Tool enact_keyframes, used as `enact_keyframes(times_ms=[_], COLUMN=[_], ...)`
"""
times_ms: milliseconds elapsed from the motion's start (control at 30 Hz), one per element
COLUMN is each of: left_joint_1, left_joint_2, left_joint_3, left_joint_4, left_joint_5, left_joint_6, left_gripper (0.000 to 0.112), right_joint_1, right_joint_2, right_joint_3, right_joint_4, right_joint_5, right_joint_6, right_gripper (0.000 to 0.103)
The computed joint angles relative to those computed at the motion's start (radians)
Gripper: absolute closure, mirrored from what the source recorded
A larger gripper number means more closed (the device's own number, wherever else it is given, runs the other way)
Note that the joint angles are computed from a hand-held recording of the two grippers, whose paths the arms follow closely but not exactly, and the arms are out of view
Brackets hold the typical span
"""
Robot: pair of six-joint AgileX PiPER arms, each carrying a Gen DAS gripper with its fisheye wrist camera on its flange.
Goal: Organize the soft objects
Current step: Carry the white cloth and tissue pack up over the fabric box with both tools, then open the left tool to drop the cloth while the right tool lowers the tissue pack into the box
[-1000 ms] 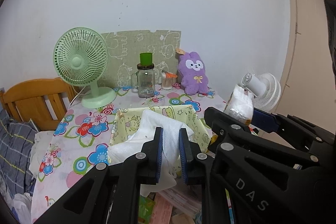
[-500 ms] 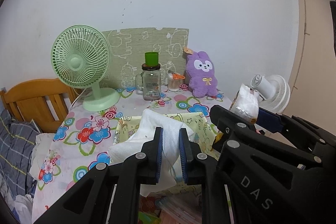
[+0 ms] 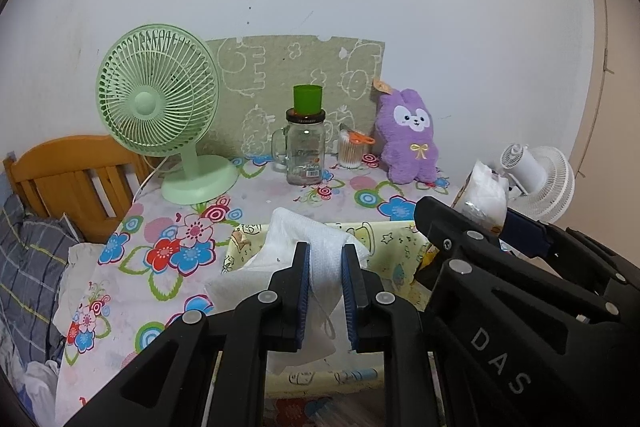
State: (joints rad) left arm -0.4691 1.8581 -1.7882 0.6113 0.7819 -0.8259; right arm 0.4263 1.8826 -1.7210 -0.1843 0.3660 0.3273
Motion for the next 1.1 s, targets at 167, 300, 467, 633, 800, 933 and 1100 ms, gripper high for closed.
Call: enact_keyframes(times_ms=[167, 300, 467, 633, 800, 933, 1100], left_joint_1=[0.023, 0.048, 0.071, 0.083, 0.095, 0.102, 0.105], left_joint_2=[0.044, 0.088, 0.141, 0.181, 0.2, 0.197, 0.216], left_joint_3=[-0.045, -0.09, -0.138, -0.177, -0.188, -0.166, -0.185], left_joint_4=[-0.04, -0.099, -0.131, -0.16, -0.17, -0.174, -0.19], left_joint_5=[0.009, 0.023, 0.047, 0.067, 0.08, 0.064, 0.079], left_joint_6=[0.035, 0.084, 0.102, 0.128, 0.133, 0.134, 0.152], left_gripper=[0.098, 0.096, 0.094, 0.075, 0.056, 0.045, 0.042], right_joint_1=[-0.002, -0.012, -0.025, -0.021, -0.016, -0.013, -0.004], right_joint_2=[0.051, 0.104, 0.175, 0.227, 0.273, 0.31, 0.367], right_joint_3=[-0.063, -0.123, -0.208, -0.272, -0.332, -0.384, -0.475], right_joint_4=[0.018, 0.104, 0.217, 0.212, 0.189, 0.187, 0.137], right_joint_5=[0.031, 0.047, 0.086, 0.121, 0.155, 0.186, 0.254], right_joint_6=[-0.019, -0.104, -0.213, -0.221, -0.199, -0.203, -0.164], right_gripper=[0.054, 0.054, 0.054, 0.054, 0.054, 0.054, 0.05])
